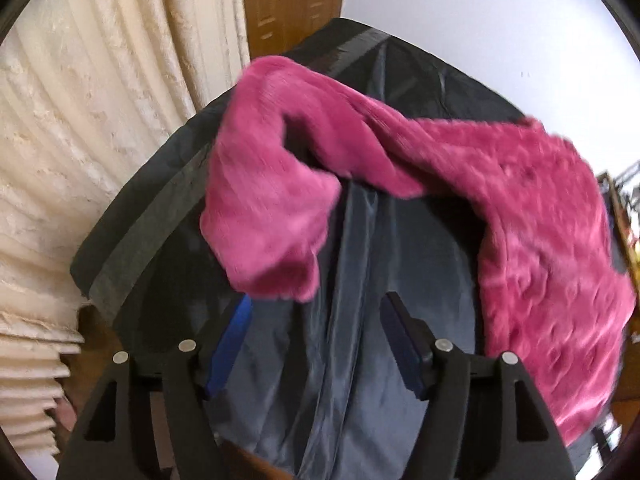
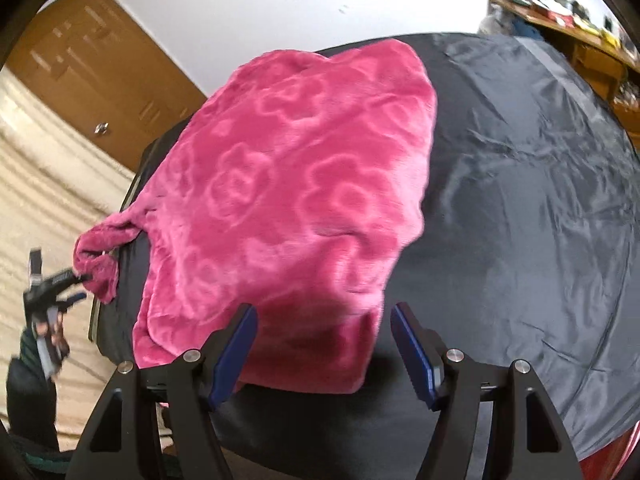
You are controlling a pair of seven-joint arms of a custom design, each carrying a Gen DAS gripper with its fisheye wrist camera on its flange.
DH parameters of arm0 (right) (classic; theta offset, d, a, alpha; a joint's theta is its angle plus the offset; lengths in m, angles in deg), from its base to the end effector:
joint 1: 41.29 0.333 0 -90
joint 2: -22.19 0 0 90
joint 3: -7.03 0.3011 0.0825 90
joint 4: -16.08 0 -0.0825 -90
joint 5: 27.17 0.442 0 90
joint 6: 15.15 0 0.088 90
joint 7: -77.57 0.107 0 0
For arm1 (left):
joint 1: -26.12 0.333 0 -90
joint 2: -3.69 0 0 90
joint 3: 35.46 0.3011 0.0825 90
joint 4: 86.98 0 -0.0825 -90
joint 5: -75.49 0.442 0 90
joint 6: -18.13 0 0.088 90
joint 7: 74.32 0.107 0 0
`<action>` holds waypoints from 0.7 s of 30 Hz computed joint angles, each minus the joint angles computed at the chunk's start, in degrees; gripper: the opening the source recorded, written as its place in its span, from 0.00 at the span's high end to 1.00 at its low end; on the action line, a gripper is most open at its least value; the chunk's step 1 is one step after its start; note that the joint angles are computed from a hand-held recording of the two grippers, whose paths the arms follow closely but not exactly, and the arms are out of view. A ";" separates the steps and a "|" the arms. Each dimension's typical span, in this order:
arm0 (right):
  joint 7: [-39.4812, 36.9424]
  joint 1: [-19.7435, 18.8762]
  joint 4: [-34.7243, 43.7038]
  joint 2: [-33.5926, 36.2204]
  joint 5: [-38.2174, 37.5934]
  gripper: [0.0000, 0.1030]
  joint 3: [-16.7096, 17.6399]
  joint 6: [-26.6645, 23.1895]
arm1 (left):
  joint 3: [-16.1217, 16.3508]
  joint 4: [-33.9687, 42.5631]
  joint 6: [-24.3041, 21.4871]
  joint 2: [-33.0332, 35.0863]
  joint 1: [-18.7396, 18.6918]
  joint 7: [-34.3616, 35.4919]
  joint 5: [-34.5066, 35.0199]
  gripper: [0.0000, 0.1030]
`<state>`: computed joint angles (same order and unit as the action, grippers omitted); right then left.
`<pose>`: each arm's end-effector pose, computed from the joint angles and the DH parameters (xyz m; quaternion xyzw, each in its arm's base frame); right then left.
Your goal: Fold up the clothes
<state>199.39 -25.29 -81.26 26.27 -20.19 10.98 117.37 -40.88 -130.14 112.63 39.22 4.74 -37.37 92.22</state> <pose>0.6425 0.2343 0.5749 -0.5839 0.7644 -0.0342 0.2714 0.7143 -0.2956 0.6225 -0.8462 0.5013 -0.1247 0.1310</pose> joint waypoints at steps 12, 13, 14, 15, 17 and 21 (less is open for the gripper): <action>-1.92 -0.59 -3.50 -1.33 3.20 0.31 -0.14 2.82 | -8.53 -13.13 21.68 -3.30 2.48 -1.37 -20.75 0.24; -2.29 -0.65 -3.96 -1.71 3.46 0.31 -0.17 3.00 | -8.89 -13.73 22.97 -3.09 2.55 -1.80 -22.38 0.24; -2.30 -0.70 -4.40 -2.07 3.49 0.31 -0.22 3.10 | -9.15 -14.50 24.42 -3.22 2.50 -1.94 -23.55 0.24; -2.30 -0.74 -4.84 -2.44 3.52 0.31 -0.26 3.20 | -9.45 -15.23 25.87 -3.32 2.46 -2.05 -24.70 0.24; -2.23 -0.84 -5.83 -3.22 3.67 0.31 -0.34 3.44 | -10.12 -16.59 28.77 -3.42 2.39 -2.17 -27.00 0.24; -1.78 -1.02 -7.79 -4.54 4.20 0.31 -0.47 3.83 | -10.87 -10.87 28.10 1.02 0.63 -1.22 -28.43 0.24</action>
<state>197.62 -26.32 -89.06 21.73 -15.99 10.51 121.20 -51.74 -141.00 140.73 40.24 5.37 -38.58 63.78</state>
